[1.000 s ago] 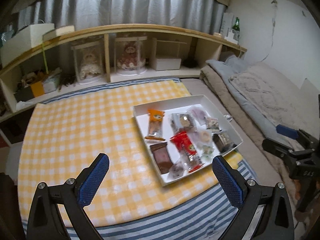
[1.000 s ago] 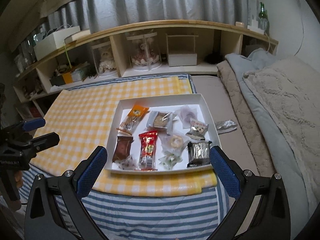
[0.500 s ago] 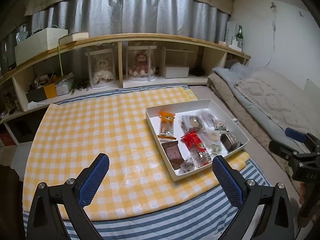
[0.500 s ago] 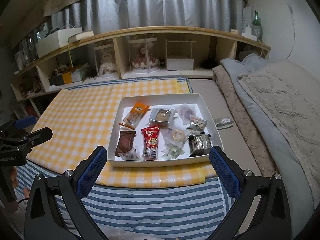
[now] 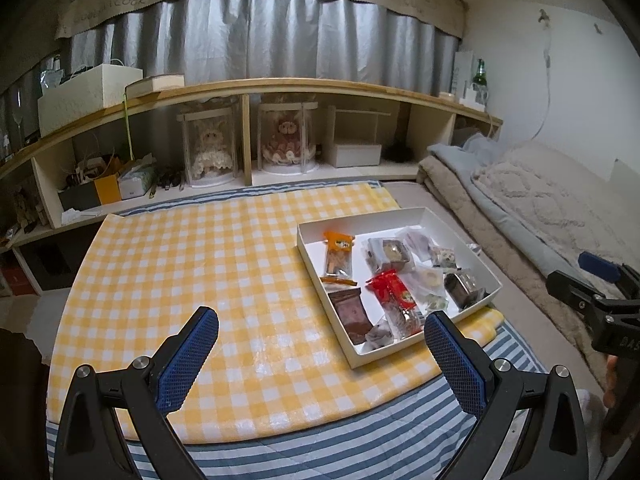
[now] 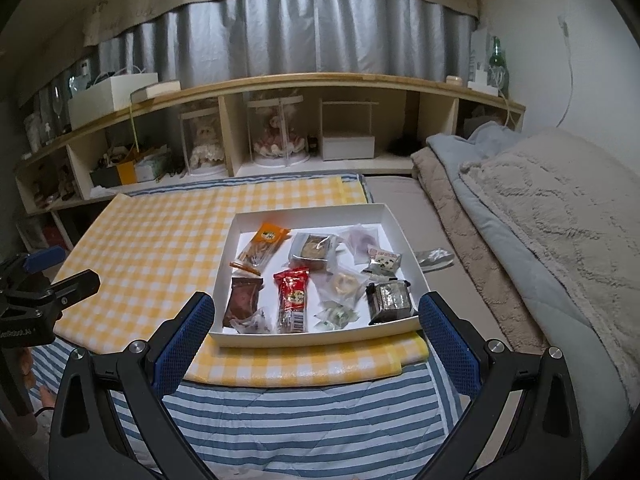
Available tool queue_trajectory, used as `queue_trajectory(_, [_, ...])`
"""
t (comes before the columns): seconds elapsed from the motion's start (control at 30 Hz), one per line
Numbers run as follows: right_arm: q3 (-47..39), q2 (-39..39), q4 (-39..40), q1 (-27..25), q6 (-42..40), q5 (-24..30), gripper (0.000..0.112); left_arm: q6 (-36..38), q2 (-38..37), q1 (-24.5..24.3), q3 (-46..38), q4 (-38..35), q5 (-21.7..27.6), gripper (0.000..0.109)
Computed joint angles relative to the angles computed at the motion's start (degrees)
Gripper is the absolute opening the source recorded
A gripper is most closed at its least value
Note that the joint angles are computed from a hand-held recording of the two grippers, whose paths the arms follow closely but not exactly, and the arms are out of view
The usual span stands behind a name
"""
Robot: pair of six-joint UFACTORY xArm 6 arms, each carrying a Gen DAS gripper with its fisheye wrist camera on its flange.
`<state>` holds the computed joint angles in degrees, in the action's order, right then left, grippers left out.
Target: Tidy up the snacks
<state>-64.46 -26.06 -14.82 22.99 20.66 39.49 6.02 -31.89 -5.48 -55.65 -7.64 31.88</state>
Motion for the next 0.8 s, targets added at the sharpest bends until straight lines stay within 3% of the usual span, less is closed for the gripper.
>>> queue_trajectory(0.8, [0.3, -0.4, -1.0, 0.3, 0.8, -0.1, 0.103, -4.0, -0.5, -1.5, 1.2, 3.3, -2.0, 0.103])
